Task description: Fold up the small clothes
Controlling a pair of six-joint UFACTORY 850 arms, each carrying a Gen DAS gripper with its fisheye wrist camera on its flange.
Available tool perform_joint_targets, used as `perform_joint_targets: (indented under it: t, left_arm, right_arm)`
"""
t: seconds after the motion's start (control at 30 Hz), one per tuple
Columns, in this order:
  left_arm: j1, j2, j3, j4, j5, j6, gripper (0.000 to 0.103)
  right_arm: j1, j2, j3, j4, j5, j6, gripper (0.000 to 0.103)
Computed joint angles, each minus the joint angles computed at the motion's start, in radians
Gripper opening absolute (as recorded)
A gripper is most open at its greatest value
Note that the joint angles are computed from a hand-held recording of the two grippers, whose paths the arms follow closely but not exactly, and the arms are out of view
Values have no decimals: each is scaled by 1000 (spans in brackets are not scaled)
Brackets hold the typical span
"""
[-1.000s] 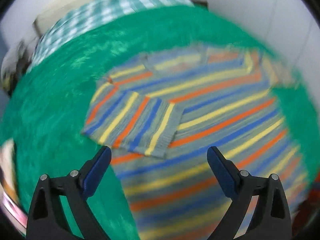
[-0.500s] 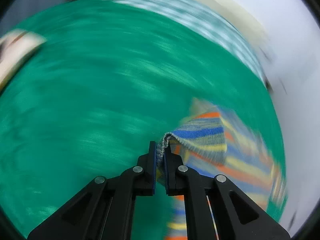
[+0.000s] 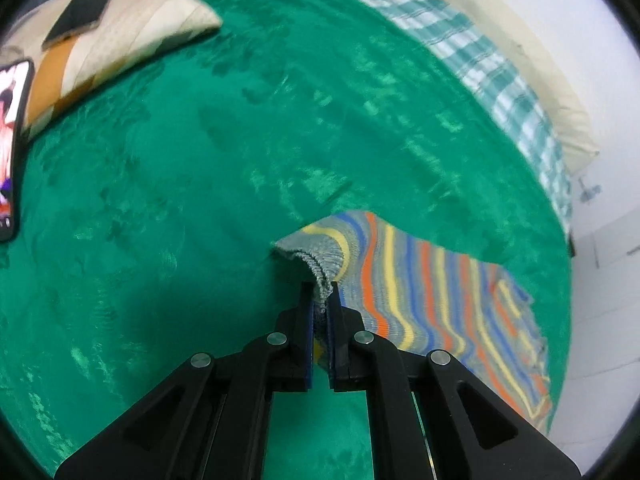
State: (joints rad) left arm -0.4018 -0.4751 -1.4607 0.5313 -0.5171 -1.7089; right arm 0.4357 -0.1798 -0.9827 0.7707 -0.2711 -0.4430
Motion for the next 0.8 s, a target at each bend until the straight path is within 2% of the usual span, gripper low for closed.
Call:
perform_joint_targets:
  t: [0.07,0.17,0.27,0.33,0.4,0.43,0.47,0.53,0.57,0.63,0.67,0.7,0.73,0.77,0.8]
  left_arm:
    - [6,-24,-31,-7,-67,51,2]
    - [34,-44,-19,-100,-88,92,2]
    - [55,-44,25,-218,-12,167,3]
    - [56,-17,70,-208,44,123,7]
    - [55,28,133,-139,115,25,23]
    - [55,45,156,-93,138,-26,44]
    - [54,54,168,-33,144,-86,57]
    - [51,54,168,52,138,-154,64]
    - [53,46,159,40,145,-129,65]
    - [60,10,121,-73,163,22,65]
    - [53,-22,82,-103,126,86,63]
    - [46,-49,37,-94,47,107,53]
    - [37,-73,0,-60,-34,96,14]
    - [44,-84,-10,-68,-73,84,7]
    - [50,-66,11,-68,-70,42,7]
  right_arm:
    - [-2,-3,0,1,-2,0,67]
    - [-3,-14,-7,10,-14,-7,67]
    - [1,-17,-8,2,-17,4,67]
    - [2,-14,-6,-6,-15,12,67]
    - [0,-13,-6,-8,-16,16,67]
    - [0,-15,-7,-8,-17,17,67]
    - [-1,-19,-9,-10,-19,20,67]
    - [0,-24,-13,-18,-26,25,67]
    - [2,-28,-16,-31,-29,33,67]
    - [7,-32,-21,-57,-30,53,67]
    - [10,-33,-22,-72,-29,67,67]
    - [12,-35,-25,-89,-27,83,67]
    - [14,-35,-26,-100,-25,94,67]
    - [15,-35,-26,-114,-22,108,67]
    - [16,-34,-26,-124,-21,118,67]
